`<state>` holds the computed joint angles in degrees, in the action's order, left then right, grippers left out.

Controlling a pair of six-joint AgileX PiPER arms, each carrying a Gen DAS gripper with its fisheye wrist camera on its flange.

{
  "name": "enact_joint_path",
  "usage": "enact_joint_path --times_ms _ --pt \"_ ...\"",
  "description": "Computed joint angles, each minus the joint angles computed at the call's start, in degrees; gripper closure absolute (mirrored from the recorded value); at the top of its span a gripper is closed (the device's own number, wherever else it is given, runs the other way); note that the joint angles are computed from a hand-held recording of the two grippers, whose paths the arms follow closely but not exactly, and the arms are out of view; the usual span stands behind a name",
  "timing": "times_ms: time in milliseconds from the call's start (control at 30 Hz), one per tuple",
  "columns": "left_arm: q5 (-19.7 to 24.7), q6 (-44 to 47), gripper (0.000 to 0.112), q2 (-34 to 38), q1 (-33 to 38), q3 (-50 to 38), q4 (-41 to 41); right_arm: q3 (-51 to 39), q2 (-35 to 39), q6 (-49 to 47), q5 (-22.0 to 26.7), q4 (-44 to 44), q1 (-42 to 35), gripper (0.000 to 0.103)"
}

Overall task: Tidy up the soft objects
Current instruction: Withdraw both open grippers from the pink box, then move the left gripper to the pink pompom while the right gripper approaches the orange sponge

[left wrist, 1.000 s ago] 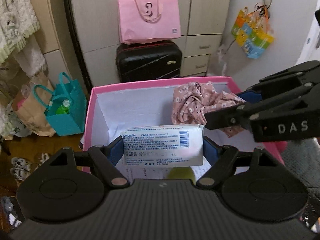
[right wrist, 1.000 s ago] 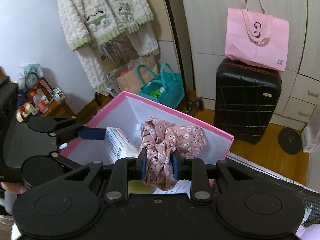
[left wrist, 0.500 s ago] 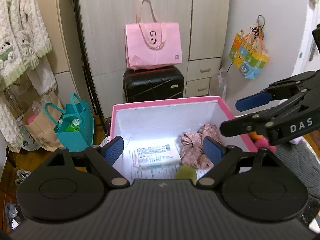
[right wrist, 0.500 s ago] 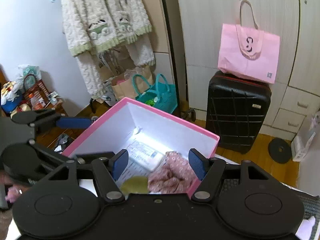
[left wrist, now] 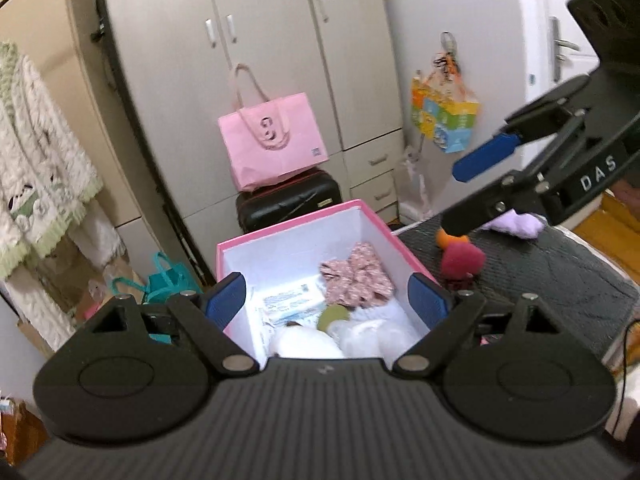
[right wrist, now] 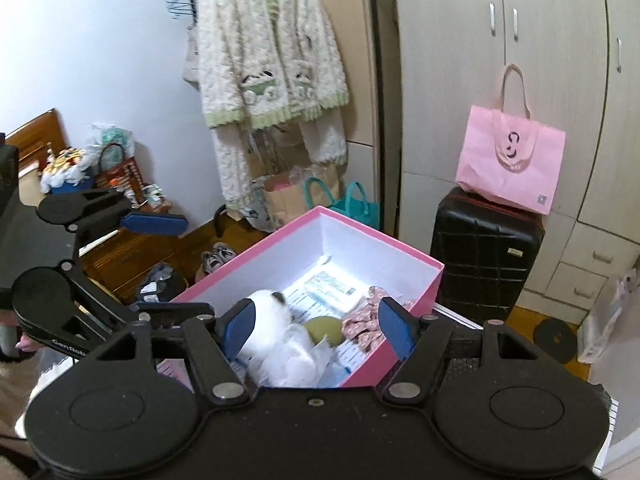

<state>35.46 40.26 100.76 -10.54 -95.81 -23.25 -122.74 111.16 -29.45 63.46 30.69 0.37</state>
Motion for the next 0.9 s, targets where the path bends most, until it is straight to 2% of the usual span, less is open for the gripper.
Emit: enact_joint_path --times_ms 167,267,600,733,900 --pt "-0.77 -0.81 0.023 -3.9 -1.07 4.37 0.34 10.51 -8.01 -5.21 -2.33 2.64 -1.57 0.03" --pt "-1.06 -1.44 0.023 -6.02 -1.64 6.88 0.43 15.97 -12.18 -8.94 -1.62 6.9 -3.91 0.028" --pt "5.34 -0.48 0.02 -10.82 -2.75 11.45 -3.9 34.0 -24.64 -16.6 -4.57 10.92 -8.65 0.028" --pt "8.36 3.95 0.019 -11.77 -2.66 12.78 -9.54 40.04 -28.79 -19.51 -5.32 12.39 -11.45 0.027" --pt "8.71 6.76 0.018 -12.51 -4.53 14.59 -12.78 45.71 -32.6 -21.5 -6.27 12.48 -14.78 0.026"
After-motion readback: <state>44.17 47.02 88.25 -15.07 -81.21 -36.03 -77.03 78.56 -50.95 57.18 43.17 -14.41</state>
